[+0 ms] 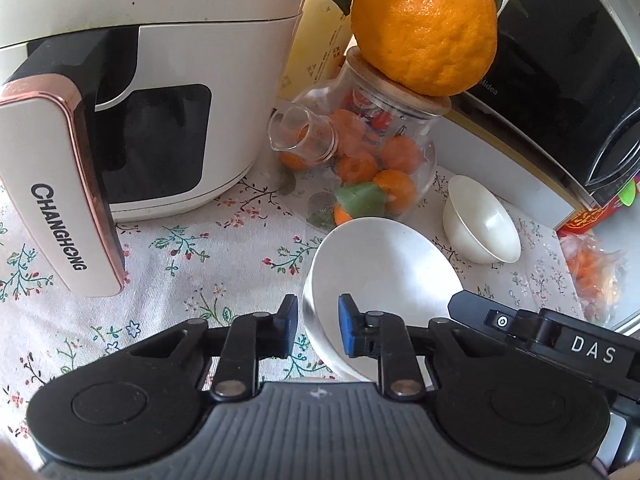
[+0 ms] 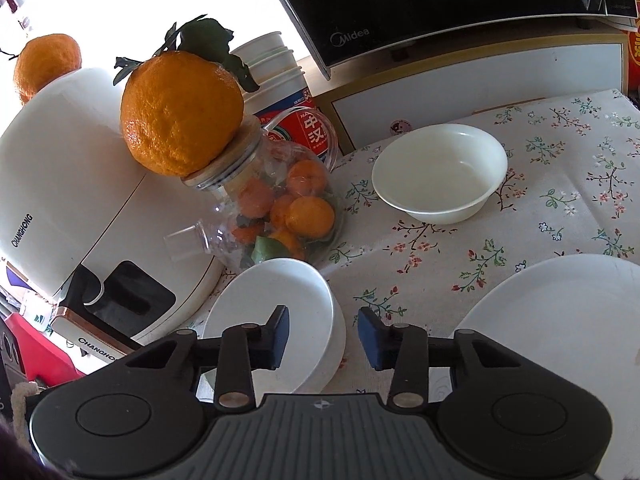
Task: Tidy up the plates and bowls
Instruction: 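Close both grippers on the white bowl's rim, then lift the white bowl and lower it beside the cream bowl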
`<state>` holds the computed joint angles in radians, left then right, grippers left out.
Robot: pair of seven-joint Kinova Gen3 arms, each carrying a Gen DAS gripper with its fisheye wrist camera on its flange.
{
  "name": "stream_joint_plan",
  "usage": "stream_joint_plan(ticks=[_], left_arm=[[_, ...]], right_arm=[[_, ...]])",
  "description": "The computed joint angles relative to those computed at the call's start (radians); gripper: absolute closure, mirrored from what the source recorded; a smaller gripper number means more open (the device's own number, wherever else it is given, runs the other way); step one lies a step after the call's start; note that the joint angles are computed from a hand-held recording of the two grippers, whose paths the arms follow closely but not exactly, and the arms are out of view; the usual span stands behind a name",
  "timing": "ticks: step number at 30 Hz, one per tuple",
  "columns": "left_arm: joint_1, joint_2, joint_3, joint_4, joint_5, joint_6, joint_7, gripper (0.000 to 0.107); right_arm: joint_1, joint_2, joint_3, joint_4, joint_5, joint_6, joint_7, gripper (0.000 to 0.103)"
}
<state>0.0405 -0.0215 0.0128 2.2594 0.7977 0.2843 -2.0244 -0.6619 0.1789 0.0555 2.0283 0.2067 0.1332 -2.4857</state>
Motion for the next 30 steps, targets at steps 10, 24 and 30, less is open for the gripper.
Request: stream_joint_plan(ticks=[10,24,30], left_arm=[[0.012,-0.011,0.003,0.0,-0.045,-0.017,0.066,0.096],[0.115,-0.142,-0.059,-0.018,-0.135,0.057,0.091,0.096],[0.144,-0.215,-0.058,-0.009,-0.193,0.112,0.111,0.095]], right_arm=[[-0.038,-0.002,0.035,0.006,0.028,-0.003,-0.034,0.094],[0.077,-0.131,-0.09,-0.011,0.03,0.156,-0.035,0.093],[0.158,-0.212,-0.155,0.002,-0.096,0.24,0.099,0.093]])
